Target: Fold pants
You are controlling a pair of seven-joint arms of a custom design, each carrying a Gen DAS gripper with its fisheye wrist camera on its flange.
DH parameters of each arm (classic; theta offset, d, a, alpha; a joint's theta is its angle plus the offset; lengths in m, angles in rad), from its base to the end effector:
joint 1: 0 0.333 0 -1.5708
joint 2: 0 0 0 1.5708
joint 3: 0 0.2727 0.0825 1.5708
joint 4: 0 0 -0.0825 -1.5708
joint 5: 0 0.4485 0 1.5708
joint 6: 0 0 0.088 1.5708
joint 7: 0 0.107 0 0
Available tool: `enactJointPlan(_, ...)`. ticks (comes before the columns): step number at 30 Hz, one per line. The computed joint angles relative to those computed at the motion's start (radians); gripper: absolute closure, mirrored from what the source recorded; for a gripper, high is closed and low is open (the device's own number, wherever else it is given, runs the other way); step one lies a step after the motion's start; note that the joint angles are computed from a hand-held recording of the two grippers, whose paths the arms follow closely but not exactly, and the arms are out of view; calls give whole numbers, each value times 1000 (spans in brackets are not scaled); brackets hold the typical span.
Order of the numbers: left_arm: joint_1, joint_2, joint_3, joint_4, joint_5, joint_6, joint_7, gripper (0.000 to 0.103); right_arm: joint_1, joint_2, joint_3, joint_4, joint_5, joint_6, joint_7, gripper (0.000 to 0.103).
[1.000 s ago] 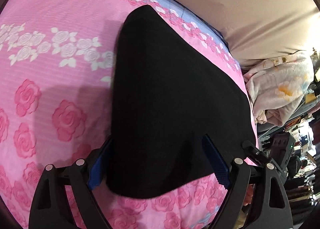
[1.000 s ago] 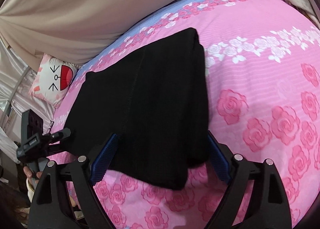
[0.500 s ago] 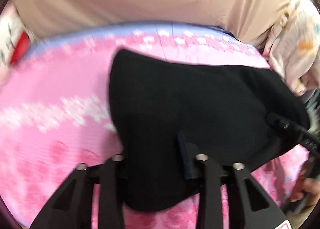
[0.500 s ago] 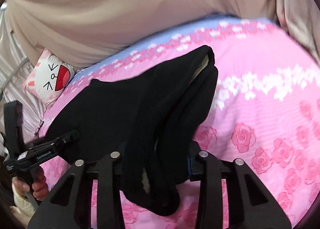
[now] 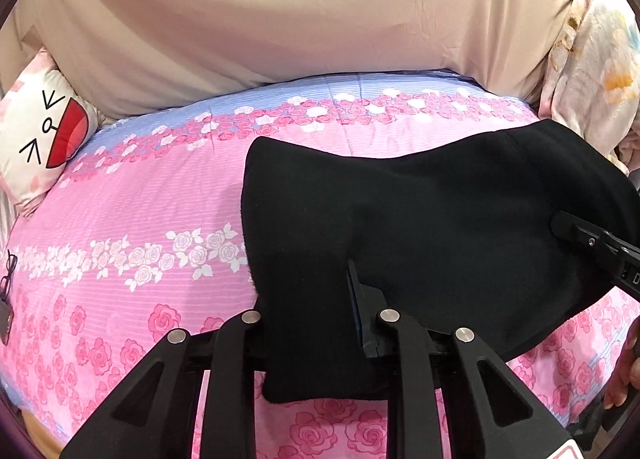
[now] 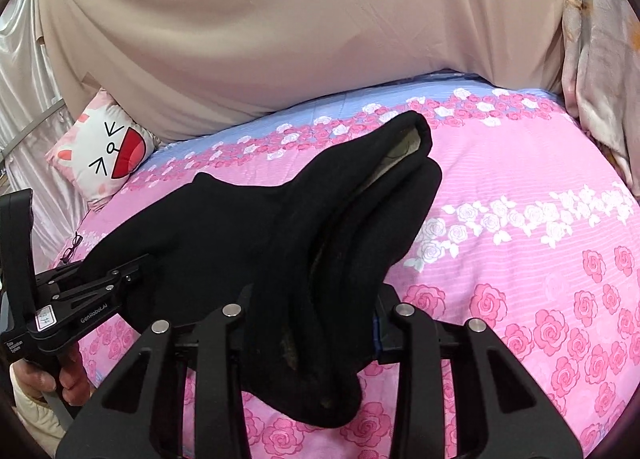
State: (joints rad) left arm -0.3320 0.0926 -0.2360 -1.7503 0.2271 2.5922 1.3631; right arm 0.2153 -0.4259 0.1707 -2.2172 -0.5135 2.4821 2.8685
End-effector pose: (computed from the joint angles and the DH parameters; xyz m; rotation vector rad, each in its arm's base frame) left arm 0.5890 -0.3749 0.5388 -1.3136 2.2093 -0.8473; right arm 0.5109 0.2185 0.5672 -1.1140 2.1159 -0.6008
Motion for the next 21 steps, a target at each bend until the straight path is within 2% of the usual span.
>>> enactJointPlan(2, 5, 8, 0, 6, -32, -17, 8, 76, 5, -6, -6, -16, 17, 5, 1, 69)
enactJointPlan(4, 20, 13, -1, 7, -123, -43, 41, 56, 12, -11, -16, -37, 45, 12, -1, 68)
enactJointPlan(5, 28, 12, 0, 1, -159, -52, 47, 50, 13, -16, -20, -49, 56, 17, -3, 68)
enactJointPlan(6, 31, 11, 5, -5, -165, -59, 34, 43, 14, -20, -22, -60, 65, 21, -1, 68)
enactJointPlan(8, 30, 0, 18, -25, -103, -61, -38, 43, 12, -25, -23, -76, 79, 29, 4, 68)
enactJointPlan(10, 33, 1, 20, -28, -80, -70, -62, 29, 10, -25, -23, -81, 85, 37, 2, 67)
enactJointPlan(12, 36, 9, 20, -21, -83, -83, -103, 21, 8, -26, -25, -84, 89, 41, -4, 67)
enactJointPlan(14, 47, 24, 15, -7, -151, -99, -88, 18, 7, -29, -27, -92, 97, 51, -5, 66)
enactJointPlan(17, 93, 57, -4, 22, -433, -135, 31, 17, 8, -41, -34, -114, 118, 74, -5, 65)
enactJointPlan(18, 100, 51, -6, 11, -485, -116, 64, 18, 8, -46, -37, -122, 125, 84, -5, 64)
enactJointPlan(19, 129, 65, -30, 32, -593, -146, 166, 19, 7, -49, -38, -130, 133, 97, 0, 63)
enactJointPlan(20, 124, 75, -22, 48, -631, -167, 214, 19, 9, -53, -45, -141, 147, 117, -2, 61)
enactJointPlan(21, 120, 77, -19, 50, -631, -169, 222, 29, 10, -55, -49, -148, 159, 128, -5, 59)
